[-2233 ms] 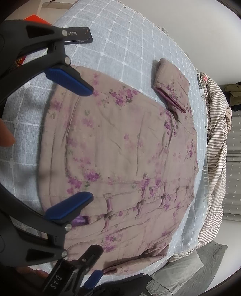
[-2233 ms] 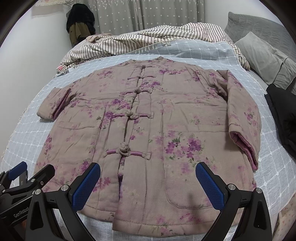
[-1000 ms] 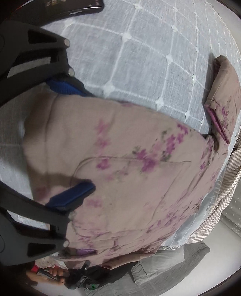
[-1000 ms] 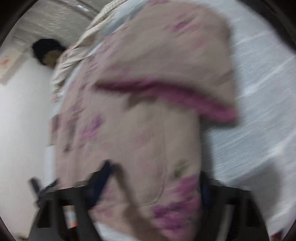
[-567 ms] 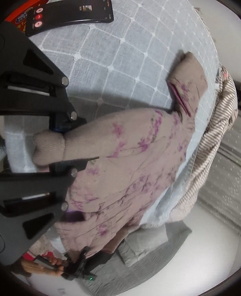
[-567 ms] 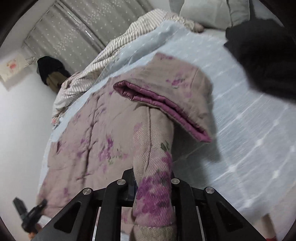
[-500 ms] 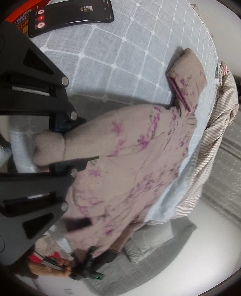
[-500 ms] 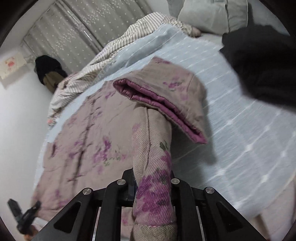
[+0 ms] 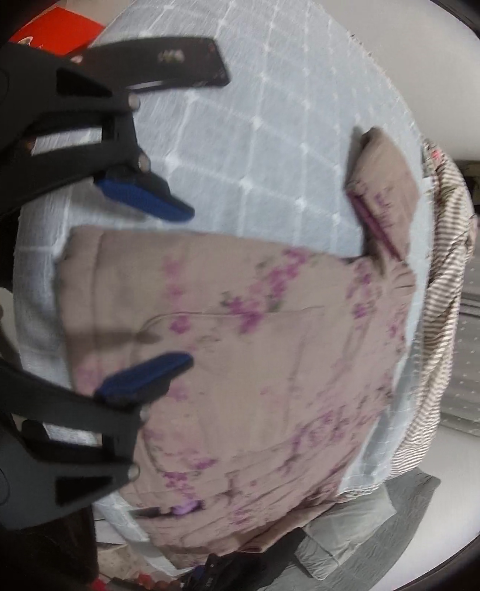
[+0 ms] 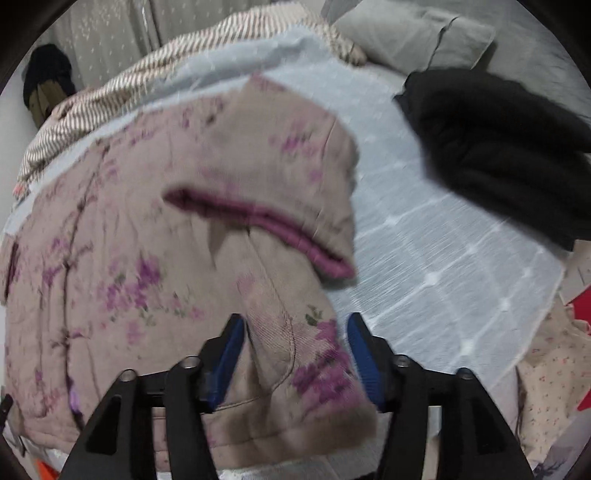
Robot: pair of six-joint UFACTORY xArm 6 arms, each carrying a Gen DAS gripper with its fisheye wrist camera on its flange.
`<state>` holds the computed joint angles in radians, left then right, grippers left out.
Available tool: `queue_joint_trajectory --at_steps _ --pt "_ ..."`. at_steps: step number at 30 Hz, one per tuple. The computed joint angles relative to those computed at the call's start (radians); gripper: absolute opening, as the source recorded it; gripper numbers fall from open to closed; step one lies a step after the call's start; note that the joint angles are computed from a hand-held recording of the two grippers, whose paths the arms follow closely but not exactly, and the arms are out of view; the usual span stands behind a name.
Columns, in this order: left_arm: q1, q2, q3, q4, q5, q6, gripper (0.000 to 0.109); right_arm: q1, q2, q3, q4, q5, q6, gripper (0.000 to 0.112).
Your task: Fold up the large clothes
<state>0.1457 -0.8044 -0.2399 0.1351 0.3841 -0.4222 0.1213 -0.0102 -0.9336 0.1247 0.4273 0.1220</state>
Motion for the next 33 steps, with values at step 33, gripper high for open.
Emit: queue_joint_trajectory --at_steps 33 --pt "0.338 1.085 -0.915 0.193 -0.115 0.11 0.056 0.283 0.402 -0.491 0.449 -0.076 -0.32 0.085"
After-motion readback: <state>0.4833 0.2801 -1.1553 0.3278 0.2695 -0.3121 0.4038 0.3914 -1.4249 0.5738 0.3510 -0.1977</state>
